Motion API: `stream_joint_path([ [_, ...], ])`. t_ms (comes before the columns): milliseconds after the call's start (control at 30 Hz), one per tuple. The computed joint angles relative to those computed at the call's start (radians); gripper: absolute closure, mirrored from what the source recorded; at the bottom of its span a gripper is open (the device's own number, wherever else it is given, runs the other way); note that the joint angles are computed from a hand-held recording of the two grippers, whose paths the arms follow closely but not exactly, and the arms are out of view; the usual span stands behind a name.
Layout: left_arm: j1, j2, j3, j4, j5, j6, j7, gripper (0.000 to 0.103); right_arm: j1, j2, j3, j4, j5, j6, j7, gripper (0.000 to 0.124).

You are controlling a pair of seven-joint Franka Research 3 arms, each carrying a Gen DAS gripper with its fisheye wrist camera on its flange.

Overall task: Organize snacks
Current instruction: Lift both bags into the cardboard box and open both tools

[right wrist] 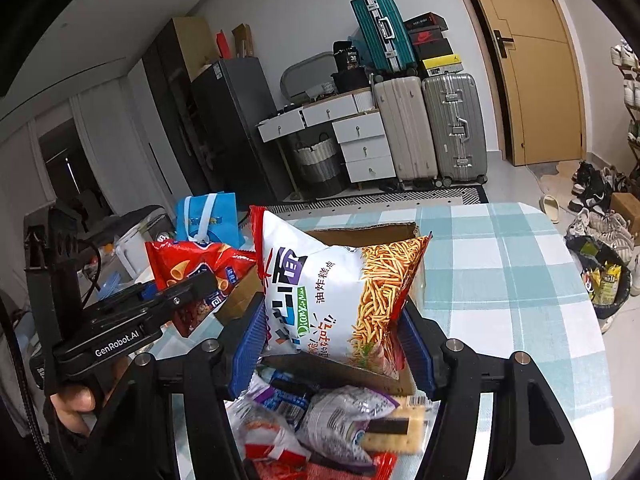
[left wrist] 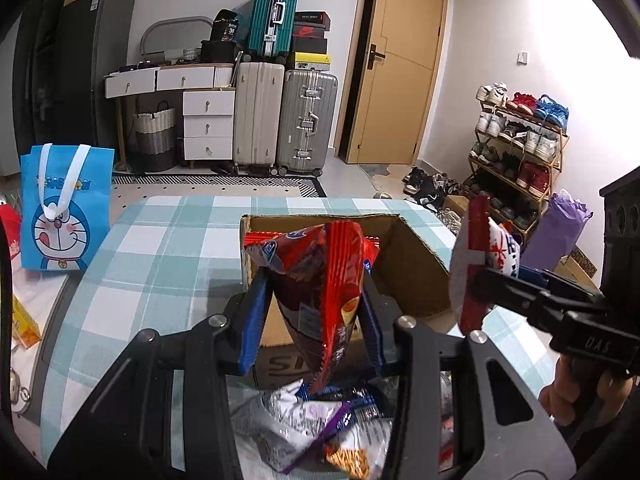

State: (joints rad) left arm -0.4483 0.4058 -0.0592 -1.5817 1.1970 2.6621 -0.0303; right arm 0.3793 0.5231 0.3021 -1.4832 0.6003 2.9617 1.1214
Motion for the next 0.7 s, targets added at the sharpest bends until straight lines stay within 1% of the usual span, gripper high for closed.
stream_joint_path([
  [100,0.006,0.040,0.001,0.047,-0.027,-0.010,0.034,0.064,0.029,0.048,-0.031,0.064,-0.035,-0.019,0.032,0.061],
  [200,0.011,0.078,0.008,0.086,-0.067,-0.003,0.070,0.064,0.048,0.097,-0.052,0.127,-0.065,-0.034,0.075,0.061],
  [333,0.002,0.136,0.025,0.153,-0.120,-0.014,0.126,0.064,0.069,0.147,-0.073,0.193,-0.112,-0.025,0.111,0.061],
  [433,-0.002,0.172,0.038,0.189,-0.158,-0.003,0.166,0.064,0.091,0.191,-0.104,0.259,-0.155,-0.058,0.165,0.061],
  [533,-0.018,0.198,0.059,0.216,-0.176,-0.011,0.193,0.064,0.083,0.218,-0.090,0.297,-0.172,-0.067,0.168,0.061],
  [600,-0.013,0.212,0.058,0.226,-0.205,-0.004,0.219,0.064,0.071,0.227,-0.072,0.308,-0.169,-0.055,0.158,0.061],
  [667,-0.013,0.225,0.064,0.237,-0.225,0.004,0.234,0.064,0.083,0.252,-0.094,0.352,-0.190,-0.092,0.179,0.061],
  [700,-0.018,0.234,0.070,0.248,-0.232,-0.001,0.241,0.064,0.088,0.262,-0.101,0.365,-0.199,-0.096,0.184,0.060],
])
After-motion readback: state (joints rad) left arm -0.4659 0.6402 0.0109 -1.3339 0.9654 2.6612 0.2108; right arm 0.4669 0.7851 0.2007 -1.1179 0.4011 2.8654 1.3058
